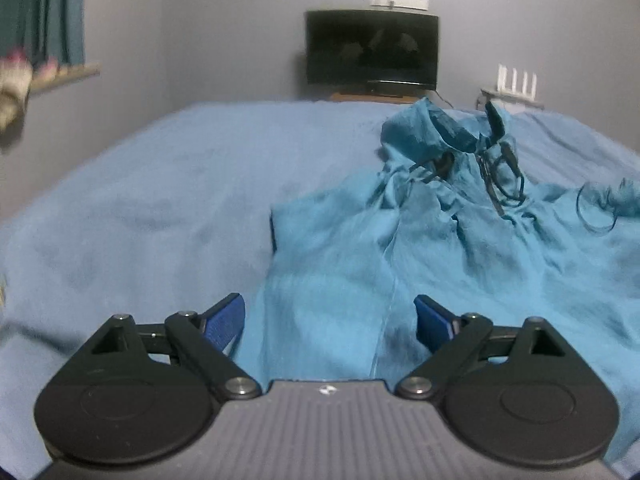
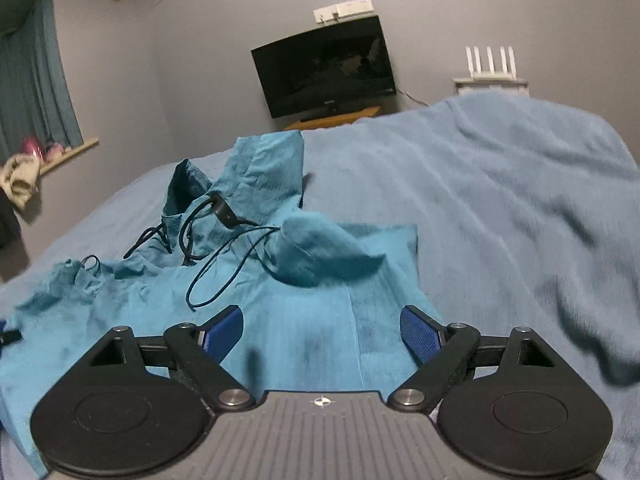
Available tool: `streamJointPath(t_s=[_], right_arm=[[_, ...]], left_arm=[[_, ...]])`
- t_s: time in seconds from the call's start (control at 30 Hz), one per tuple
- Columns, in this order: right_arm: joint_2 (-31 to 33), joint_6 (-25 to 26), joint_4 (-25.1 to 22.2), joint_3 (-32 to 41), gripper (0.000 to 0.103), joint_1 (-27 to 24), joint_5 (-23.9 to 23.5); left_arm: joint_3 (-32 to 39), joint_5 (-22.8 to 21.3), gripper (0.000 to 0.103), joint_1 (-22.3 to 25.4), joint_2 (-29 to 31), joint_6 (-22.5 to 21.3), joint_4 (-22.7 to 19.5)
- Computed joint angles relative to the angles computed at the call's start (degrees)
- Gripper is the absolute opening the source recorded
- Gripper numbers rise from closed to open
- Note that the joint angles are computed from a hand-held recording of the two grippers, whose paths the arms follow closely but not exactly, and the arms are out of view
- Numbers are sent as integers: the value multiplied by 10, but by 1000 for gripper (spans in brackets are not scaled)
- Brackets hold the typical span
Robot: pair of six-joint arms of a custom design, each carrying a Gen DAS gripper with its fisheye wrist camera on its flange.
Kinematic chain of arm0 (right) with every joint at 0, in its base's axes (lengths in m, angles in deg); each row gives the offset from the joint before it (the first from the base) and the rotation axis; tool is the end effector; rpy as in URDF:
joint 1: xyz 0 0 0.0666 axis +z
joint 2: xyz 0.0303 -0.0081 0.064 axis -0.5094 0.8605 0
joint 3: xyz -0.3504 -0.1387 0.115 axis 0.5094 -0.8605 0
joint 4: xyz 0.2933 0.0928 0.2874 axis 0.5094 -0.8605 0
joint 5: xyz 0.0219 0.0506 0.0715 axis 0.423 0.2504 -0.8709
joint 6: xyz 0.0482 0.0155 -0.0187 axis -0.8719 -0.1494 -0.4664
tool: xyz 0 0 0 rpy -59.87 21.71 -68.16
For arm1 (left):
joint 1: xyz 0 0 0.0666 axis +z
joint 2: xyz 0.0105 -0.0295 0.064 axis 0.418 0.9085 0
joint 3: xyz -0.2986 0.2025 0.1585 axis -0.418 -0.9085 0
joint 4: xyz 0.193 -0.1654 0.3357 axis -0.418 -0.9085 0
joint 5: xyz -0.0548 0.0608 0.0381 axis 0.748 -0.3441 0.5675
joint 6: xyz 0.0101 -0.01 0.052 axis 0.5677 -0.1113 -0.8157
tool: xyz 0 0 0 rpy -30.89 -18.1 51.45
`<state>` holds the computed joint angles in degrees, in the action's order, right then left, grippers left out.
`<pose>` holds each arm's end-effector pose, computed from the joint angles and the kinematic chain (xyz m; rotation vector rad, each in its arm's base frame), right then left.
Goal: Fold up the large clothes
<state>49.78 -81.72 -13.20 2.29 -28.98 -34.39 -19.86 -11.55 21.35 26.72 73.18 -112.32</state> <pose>0.3758 0.0202 0.4060 -0.0803 2.1140 0.3782 0.2771 -0.0145 0.4234 -0.0589 2.1677 -0.0081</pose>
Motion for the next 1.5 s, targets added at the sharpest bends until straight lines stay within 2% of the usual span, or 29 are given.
streamJointPath(t_s=[0.07, 0.1, 0.13, 0.2, 0.23, 0.3, 0.37, 0.47, 0.5, 0.57, 0.6, 0.63, 0.7, 0.73, 0.77, 0.83, 0.87, 0.93, 1.0, 1.07, 1.13, 1.2, 1.33, 1.4, 1.5], right_arm=[[-1, -5, 7, -9, 87, -8, -18], [1, -8, 13, -13, 86, -9, -16], [-14, -9, 5, -23, 83, -18, -19], [-18, -22, 10, -33, 79, -24, -7], [-21, -28, 18, -39, 79, -26, 1], [-31, -36, 38, -49, 80, -33, 6], [-39, -40, 55, -58, 88, -38, 23], [-21, -27, 37, -50, 91, -46, 8], [-13, -22, 21, -46, 82, -51, -13], [-1, -15, 14, -43, 48, -51, -28], [-1, -12, 21, -44, 22, -48, -21], [-4, -15, 34, -46, 15, -48, -20], [-6, -19, 49, -46, 15, -33, 28], [-6, -12, 50, -46, 15, -24, 54], [-5, 5, 51, -48, 16, -12, 82], [-7, 37, 54, -59, 30, 11, 140], [-12, 45, 58, -66, 34, 23, 170], [-33, 41, 66, -79, 45, 36, 201], [-65, 32, 78, -91, 55, 54, 225], [-102, 43, 105, -108, 62, 82, 250], [-132, 73, 137, -125, 73, 121, 271], [-142, 99, 141, -131, 81, 156, 257], [-119, 120, 106, -127, 81, 212, 233], [-87, 127, 70, -114, 81, 230, 250], [-52, 107, 43, -109, 89, 233, 264]], left_arm=[[-9, 76, 81, 39, -6, 19, 0], [-8, 108, 65, 53, -2, 17, -6], [-7, 129, 43, 64, 1, 15, -15], [-8, 155, 30, 76, 1, 13, -33], [-11, 151, 26, 72, -2, 8, -33], [-18, 122, 26, 55, -9, -6, -33], [-21, 90, 26, 38, -6, -5, -25], [-26, 72, 27, 29, -1, -1, -13], [-29, 73, 28, 34, -6, 0, -13], [-34, 80, 28, 42, -10, 9, -5], [-36, 81, 28, 46, -13, 11, -4], [-36, 76, 29, 44, -9, 14, 2], [-41, 63, 33, 40, -3, 16, 13], [-43, 48, 41, 35, 1, 20, 17], [-44, 34, 44, 30, 5, 23, 18], [-45, 3, 57, 17, 7, 31, 18], [-46, -19, 60, 8, 3, 36, 18], [-47, -57, 62, -9, -10, 43, 18], [-49, -126, 62, -49, -34, 40, 18], [-53, -202, 67, -105, -59, 19, 33], [-59, -245, 83, -160, -83, 2, 60], [-60, -233, 94, -197, -95, 19, 63], [-44, -99, 94, -196, -56, 79, 6], [-44, -82, 94, -192, -25, 87, -9], [-56, -71, 96, -178, 0, 64, -3]])
